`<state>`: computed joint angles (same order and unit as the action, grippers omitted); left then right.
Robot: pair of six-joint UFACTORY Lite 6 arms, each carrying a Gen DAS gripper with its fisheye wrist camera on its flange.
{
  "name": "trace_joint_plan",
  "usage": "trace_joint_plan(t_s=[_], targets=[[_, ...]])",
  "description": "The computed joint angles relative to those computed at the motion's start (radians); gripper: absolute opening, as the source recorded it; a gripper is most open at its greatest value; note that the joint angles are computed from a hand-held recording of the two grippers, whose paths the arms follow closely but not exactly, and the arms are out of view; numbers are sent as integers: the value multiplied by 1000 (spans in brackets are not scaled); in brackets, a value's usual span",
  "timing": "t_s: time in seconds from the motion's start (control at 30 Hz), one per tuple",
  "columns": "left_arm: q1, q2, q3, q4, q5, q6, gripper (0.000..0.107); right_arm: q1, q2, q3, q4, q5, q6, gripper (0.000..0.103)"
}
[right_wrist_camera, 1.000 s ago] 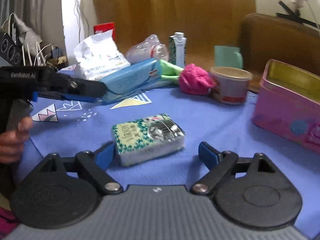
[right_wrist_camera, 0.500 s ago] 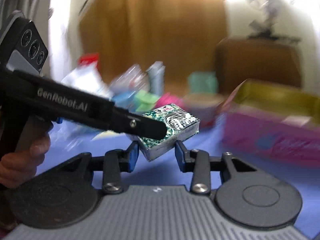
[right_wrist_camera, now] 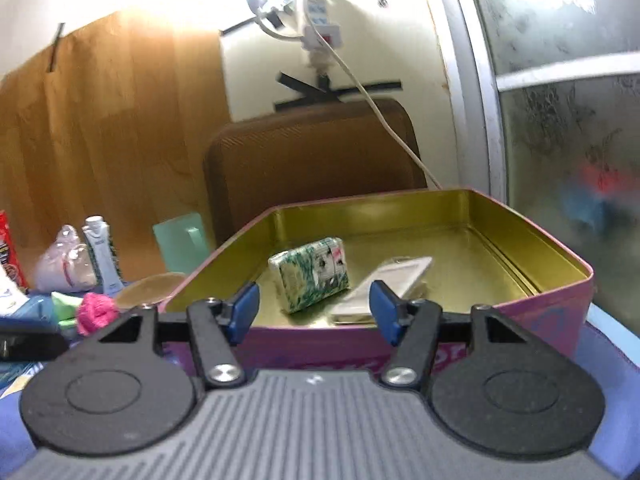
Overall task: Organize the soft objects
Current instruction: 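Carry the soap box into the pink tin and release it, then grasp the blue plastic case with the left gripper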
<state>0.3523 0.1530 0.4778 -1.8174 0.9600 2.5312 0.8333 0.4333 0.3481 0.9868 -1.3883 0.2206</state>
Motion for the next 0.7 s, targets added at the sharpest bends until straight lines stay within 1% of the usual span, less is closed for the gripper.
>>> trace_joint_plan(t_s=[0.07,0.1,0.17,0.2,0.23,0.27,0.3,0.33,0.4,0.43,0.47,0.5,0.53,0.57,0.6,0.63,0.67,0.7], targets=[[149,16,-3,102,30,12,79,42,-7,20,-16,6,-23,63],[222,25,4,146,47,11,79,29,-11,35,-63,16,-36,63],[358,34,23,204,92,-11,80,38,-23,75,-138,71,-77,63],[409,33,30,199,112,-15,81,50,-25,103,-161,101,-105,63],[440,27,33,160,122,-6,84,90,-10,138,-153,116,-133,63],[462,17,22,96,125,31,91,128,7,175,-139,128,-162,63],[462,4,1,-6,113,91,95,147,28,207,-141,135,-178,63],[443,-7,-15,-111,94,159,97,168,49,240,-139,148,-188,63],[379,5,-32,-284,70,309,96,186,84,291,-161,181,-187,63],[338,25,-30,-355,58,379,90,199,98,311,-162,197,-186,63],[296,46,-22,-406,33,428,76,210,110,328,-161,214,-186,63],[258,64,-5,-432,-6,446,66,218,116,339,-158,230,-188,63],[233,83,14,-424,-55,435,45,229,121,346,-151,243,-191,63],[219,96,28,-399,-91,399,41,243,123,351,-133,251,-198,63],[216,94,27,-373,-99,364,39,248,117,347,-127,258,-204,63],[221,74,25,-305,-114,287,36,257,109,338,-117,258,-206,63],[237,69,40,-200,-119,182,36,262,104,330,-109,255,-205,63],[259,90,60,-95,-89,78,37,269,99,321,-99,248,-202,63]])
